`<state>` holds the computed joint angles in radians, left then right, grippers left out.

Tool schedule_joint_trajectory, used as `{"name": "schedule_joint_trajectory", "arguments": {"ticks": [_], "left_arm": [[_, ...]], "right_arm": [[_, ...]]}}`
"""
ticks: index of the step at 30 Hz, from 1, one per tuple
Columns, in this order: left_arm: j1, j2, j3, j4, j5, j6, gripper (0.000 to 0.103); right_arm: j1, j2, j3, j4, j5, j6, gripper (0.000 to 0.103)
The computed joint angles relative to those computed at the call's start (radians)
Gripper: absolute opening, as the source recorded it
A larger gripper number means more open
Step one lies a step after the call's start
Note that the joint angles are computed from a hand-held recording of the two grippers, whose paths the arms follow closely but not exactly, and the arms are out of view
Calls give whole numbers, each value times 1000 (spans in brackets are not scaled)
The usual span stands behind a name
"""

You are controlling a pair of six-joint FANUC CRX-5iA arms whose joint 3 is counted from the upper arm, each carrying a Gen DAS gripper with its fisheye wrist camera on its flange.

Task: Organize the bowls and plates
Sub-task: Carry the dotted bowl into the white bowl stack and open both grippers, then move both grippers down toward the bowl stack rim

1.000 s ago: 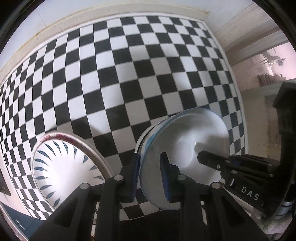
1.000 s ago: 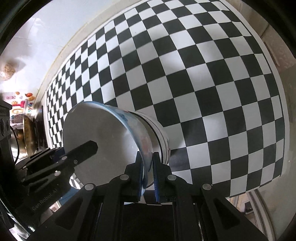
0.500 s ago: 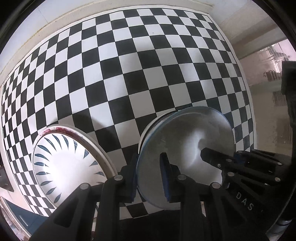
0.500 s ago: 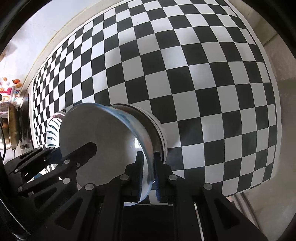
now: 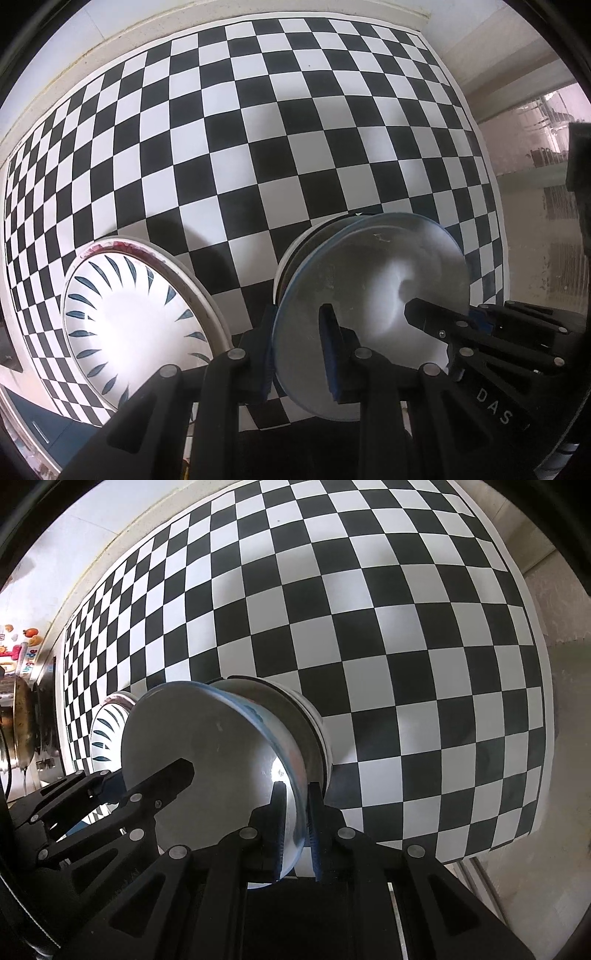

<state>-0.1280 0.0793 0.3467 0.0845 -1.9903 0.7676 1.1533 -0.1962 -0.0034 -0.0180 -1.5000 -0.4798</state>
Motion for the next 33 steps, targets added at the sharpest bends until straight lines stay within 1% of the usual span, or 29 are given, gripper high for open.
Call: {"name": "schedule_joint_trajectory", "arguments": {"ticks": [5,8,12,15,20,24,28,33], "left_arm": [[8,-1,0,5,0,15,20],[13,-2,2,12,-2,18,20],[11,-15,1,15,16,16,20],[16,-25,5,22,22,8,20],[41,-52,22,46,27,-24,20],[78,-66,66,84,12,-57,20],[127,-74,121,135,-24,-98,20],[202,-85,181,205,-78,-148,20]], "right_arm": [[28,-21,-13,23,-1,-27,14],[43,-22,-8,28,-21,-40,14],[69,-43,-23,49,-10,-70,14],[85,-36,-7,67,-38,-85,15],[126,-7,51,112,-114,-107,15],[174,25,117,154,-177,-124,14],[235,79,220,204,-271,-143,14],[312,176,391,269,-415,-153,14]]}}
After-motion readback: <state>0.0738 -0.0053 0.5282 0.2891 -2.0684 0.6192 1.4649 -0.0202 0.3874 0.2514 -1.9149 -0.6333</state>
